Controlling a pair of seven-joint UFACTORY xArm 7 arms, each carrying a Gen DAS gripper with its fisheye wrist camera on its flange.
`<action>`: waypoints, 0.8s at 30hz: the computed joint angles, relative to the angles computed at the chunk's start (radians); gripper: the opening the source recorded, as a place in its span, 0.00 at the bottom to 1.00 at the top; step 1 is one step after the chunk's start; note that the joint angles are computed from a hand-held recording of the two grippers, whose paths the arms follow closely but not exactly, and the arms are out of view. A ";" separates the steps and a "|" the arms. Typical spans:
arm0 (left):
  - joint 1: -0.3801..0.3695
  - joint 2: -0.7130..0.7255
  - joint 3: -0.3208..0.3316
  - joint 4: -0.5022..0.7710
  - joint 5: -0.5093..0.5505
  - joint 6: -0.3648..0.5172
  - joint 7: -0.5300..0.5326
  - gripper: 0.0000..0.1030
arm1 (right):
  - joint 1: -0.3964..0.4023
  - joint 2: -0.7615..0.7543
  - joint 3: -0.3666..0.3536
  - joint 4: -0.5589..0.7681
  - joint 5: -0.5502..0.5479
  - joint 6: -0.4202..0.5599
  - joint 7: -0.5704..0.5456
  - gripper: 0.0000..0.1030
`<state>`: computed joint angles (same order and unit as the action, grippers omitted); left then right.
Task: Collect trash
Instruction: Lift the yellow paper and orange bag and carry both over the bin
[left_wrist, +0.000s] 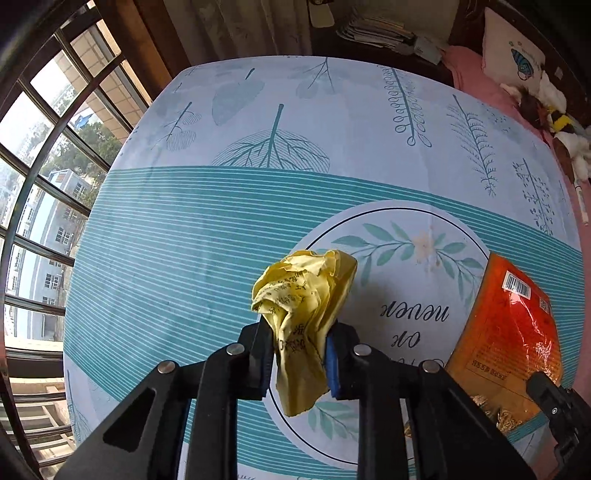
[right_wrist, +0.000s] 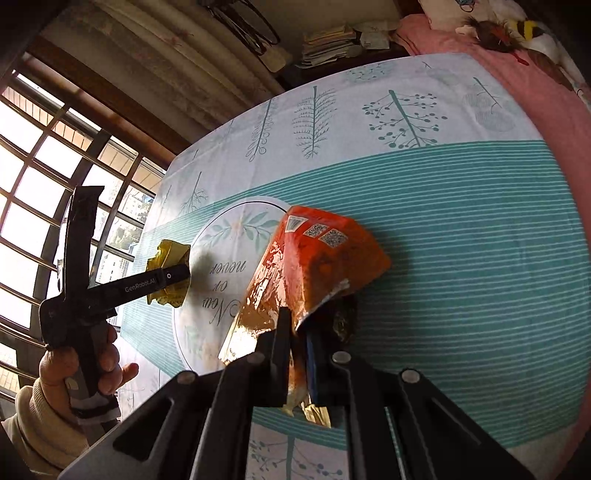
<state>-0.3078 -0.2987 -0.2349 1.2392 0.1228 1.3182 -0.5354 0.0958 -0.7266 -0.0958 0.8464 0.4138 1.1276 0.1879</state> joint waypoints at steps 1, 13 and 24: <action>-0.003 -0.015 0.000 -0.005 0.000 0.002 0.004 0.20 | 0.001 -0.003 0.002 0.001 0.001 0.001 0.004 0.06; 0.000 -0.302 0.023 -0.085 -0.095 0.082 0.109 0.19 | 0.023 -0.134 0.066 -0.003 -0.014 0.037 0.121 0.06; 0.003 -0.670 0.155 -0.173 -0.248 0.236 0.356 0.19 | 0.048 -0.328 0.291 0.096 -0.104 0.189 0.487 0.06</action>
<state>-0.3048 -0.9685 -0.0796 1.0664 -0.1250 1.5547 -0.1796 0.1435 -1.0543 0.1948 0.9419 0.3098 1.3170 0.6750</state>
